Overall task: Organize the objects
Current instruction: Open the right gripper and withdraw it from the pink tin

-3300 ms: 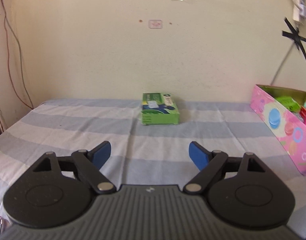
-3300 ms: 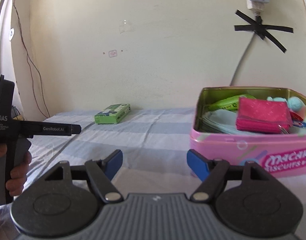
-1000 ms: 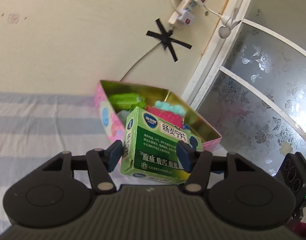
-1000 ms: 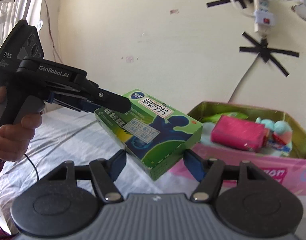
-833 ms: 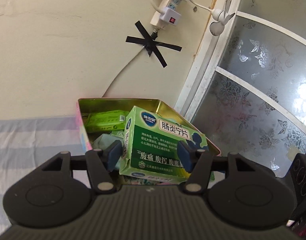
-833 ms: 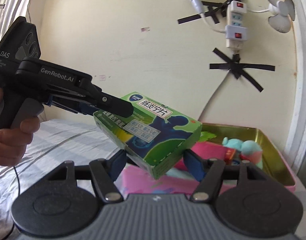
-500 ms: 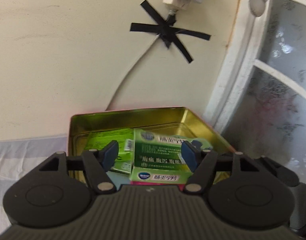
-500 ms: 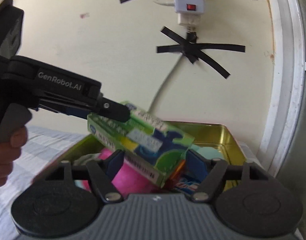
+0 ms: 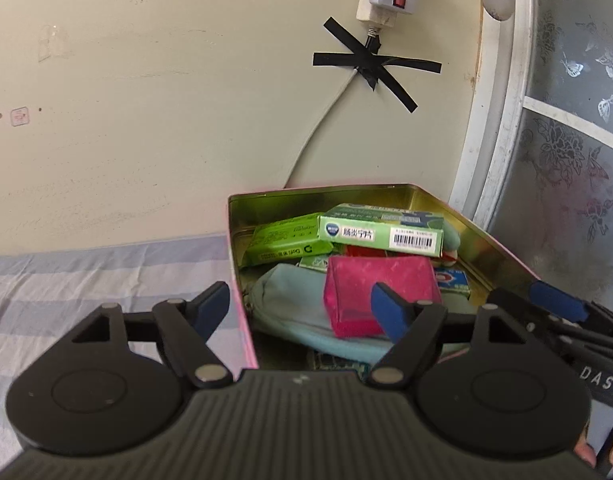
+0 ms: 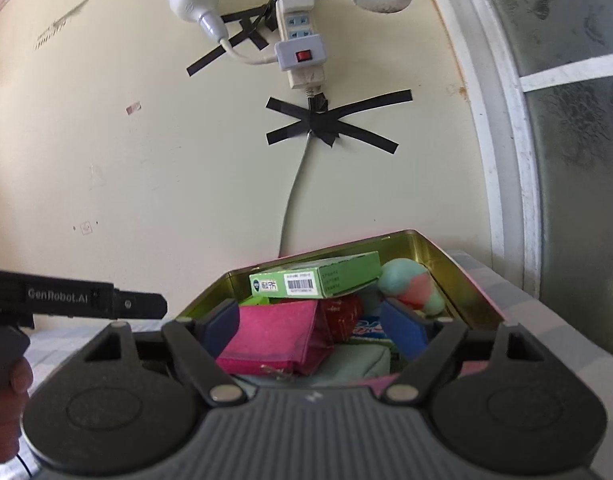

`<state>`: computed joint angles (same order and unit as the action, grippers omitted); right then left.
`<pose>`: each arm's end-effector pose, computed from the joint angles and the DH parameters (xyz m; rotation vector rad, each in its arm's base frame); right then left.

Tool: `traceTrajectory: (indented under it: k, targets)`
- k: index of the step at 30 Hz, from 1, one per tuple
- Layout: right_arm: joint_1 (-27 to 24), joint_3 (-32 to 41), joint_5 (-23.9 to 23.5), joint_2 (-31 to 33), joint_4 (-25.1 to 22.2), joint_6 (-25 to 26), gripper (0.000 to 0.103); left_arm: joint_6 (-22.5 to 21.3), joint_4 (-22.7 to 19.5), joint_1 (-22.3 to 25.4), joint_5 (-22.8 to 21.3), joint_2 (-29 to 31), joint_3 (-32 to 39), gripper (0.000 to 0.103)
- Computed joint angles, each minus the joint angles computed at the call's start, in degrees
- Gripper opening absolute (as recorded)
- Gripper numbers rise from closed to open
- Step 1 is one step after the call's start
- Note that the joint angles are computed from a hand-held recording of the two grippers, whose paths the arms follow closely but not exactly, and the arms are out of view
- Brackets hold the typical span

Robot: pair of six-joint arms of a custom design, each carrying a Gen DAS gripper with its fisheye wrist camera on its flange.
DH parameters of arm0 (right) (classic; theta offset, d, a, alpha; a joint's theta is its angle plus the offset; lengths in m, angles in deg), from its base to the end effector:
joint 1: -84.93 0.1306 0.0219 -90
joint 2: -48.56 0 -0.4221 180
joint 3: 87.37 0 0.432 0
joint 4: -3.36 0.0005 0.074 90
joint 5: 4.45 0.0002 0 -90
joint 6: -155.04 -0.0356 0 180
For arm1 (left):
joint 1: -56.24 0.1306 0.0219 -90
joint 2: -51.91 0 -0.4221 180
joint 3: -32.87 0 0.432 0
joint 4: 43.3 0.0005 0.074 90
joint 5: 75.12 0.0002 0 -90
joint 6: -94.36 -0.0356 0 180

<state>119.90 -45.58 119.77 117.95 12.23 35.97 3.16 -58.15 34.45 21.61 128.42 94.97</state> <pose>0.3019 0.1861 0.2921 0.3043 1.8196 0.2145 0.4042 -0.1666 0.3799 0.4881 2.0380 -0.3405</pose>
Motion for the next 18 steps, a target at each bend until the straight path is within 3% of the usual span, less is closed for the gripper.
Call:
traceTrajectory:
  k: [6,9,15,18]
  targets:
    - [8.4,-1.5,8.5,-1.4,-3.6,-7.3,0.081,0.3,-2.4,2.0,0.2,-5.3,-5.0,0.081]
    - [10.7,-0.9,10.5,-1.4,-6.1,-9.0,0.081,1.1,-3.4,3.3,0.6,-7.3,-6.8,0.087]
    - [14.5,-0.6,13.1,-2.0,-8.7,-12.5,0.082,-0.1,-2.8,4.6,-0.9,-10.3,-10.2,0.088]
    - [16.3,-0.2,14.3,-1.6,-9.8,-13.7,0.082,-0.3,-2.9,5.1,-1.7,-11.1,-11.4,0.097]
